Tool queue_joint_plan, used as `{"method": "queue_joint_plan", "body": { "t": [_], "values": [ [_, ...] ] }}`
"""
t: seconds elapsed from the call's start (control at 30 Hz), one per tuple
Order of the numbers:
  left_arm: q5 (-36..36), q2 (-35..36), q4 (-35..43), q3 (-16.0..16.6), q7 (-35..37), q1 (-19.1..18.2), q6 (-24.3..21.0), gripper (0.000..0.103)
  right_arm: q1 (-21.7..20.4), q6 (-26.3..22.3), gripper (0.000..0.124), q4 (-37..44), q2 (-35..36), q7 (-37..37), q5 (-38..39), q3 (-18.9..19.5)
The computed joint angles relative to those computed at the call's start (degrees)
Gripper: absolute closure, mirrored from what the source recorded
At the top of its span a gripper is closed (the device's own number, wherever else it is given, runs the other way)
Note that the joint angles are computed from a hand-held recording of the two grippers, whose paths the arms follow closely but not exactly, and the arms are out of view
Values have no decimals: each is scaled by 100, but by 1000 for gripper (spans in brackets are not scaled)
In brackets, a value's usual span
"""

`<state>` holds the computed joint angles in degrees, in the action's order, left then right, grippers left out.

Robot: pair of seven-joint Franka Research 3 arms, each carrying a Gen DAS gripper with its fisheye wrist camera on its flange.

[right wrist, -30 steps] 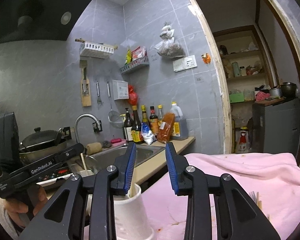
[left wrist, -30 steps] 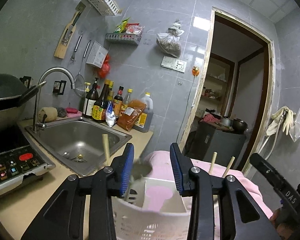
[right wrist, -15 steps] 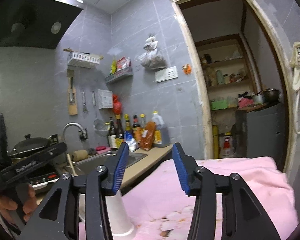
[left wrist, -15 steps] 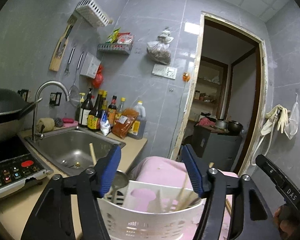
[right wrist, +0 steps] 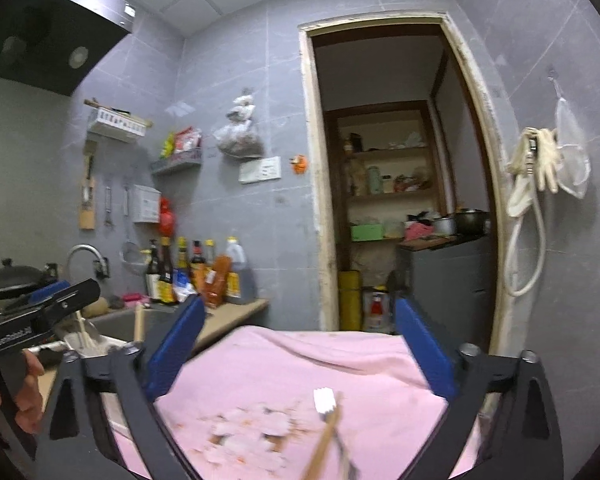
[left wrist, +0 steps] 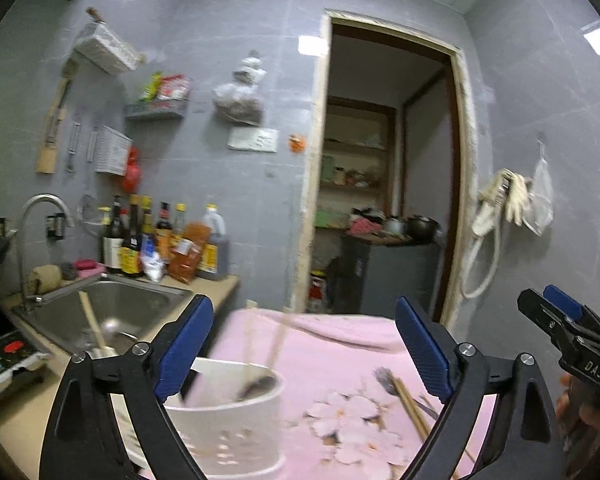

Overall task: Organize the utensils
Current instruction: 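Move both open grippers back over the forks and chopsticks on the cloth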

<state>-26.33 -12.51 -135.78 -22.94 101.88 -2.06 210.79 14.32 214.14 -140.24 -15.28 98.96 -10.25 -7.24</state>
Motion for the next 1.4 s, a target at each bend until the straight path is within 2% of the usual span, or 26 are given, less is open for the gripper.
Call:
{"method": "queue_joint_plan", "body": {
  "t": [0.1, 0.17, 0.3, 0.43, 0.47, 0.53, 0.57, 0.63, 0.73, 0.8, 0.87, 0.97, 1.03, 1.17, 1.23, 1.33, 1.4],
  "values": [
    [788, 72, 67, 380, -600, -312, -431, 13, -158, -175, 22, -153, -136, -202, 134, -8],
    [1208, 133, 141, 470, -904, -373, -681, 13, -179, -369, 22, -181, -182, -296, 175, -70],
    [1578, 366, 441, 213, -1013, -170, -1292, 13, -179, -1020, 22, -219, -287, -533, 274, -226],
    [2218, 700, 790, 360, -1393, -322, -1929, 13, -40, -1736, 23, -195, -337, -862, 484, -394],
    [2298, 753, 817, 261, -1444, -238, -2007, 13, 27, -1928, 23, -173, -336, -922, 531, -462],
    [2685, 896, 989, -278, -1758, 325, -2341, 13, 232, -2302, 27, -120, -325, -1058, 607, -654],
    [2852, 991, 1094, -362, -1861, 404, -2549, 13, 311, -2422, 32, -110, -319, -1137, 656, -725],
    [2563, 1178, 1312, -182, -1504, 133, -2969, 13, 706, -2905, 41, -28, -319, -1380, 769, -1081],
    [2086, 1424, 1631, -43, -1005, -82, -3547, 14, 1334, -3516, 58, 77, -336, -1872, 1149, -1620],
    [1710, 1625, 1926, 23, -645, -183, -4028, 14, 1684, -3858, 69, 136, -339, -2235, 1483, -1918],
    [1445, 1799, 2169, 100, -402, -279, -4377, 17, 1901, -4221, 75, 216, -315, -2571, 1797, -2102],
    [1177, 2028, 2485, 228, -78, -429, -4817, 30, 1943, -4529, 81, 273, -327, -2922, 2114, -2098],
    [1060, 2167, 2674, 326, 58, -534, -5072, 42, 1850, -4668, 83, 337, -287, -3043, 2230, -1967],
    [666, 2542, 3214, 374, 346, -543, -5789, 53, 1568, -5061, 85, 464, -148, -3232, 2361, -1638],
    [590, 2696, 3429, 414, 306, -553, -6085, 65, 1425, -5209, 87, 540, -55, -3325, 2416, -1486],
    [453, 2841, 3643, 419, 322, -527, -6264, 70, 1051, -5325, 89, 603, 63, -3198, 2227, -1110],
    [386, 2911, 3763, 405, 351, -515, -6363, 71, 727, -5271, 96, 592, 100, -2999, 1949, -790]
  ]
}}
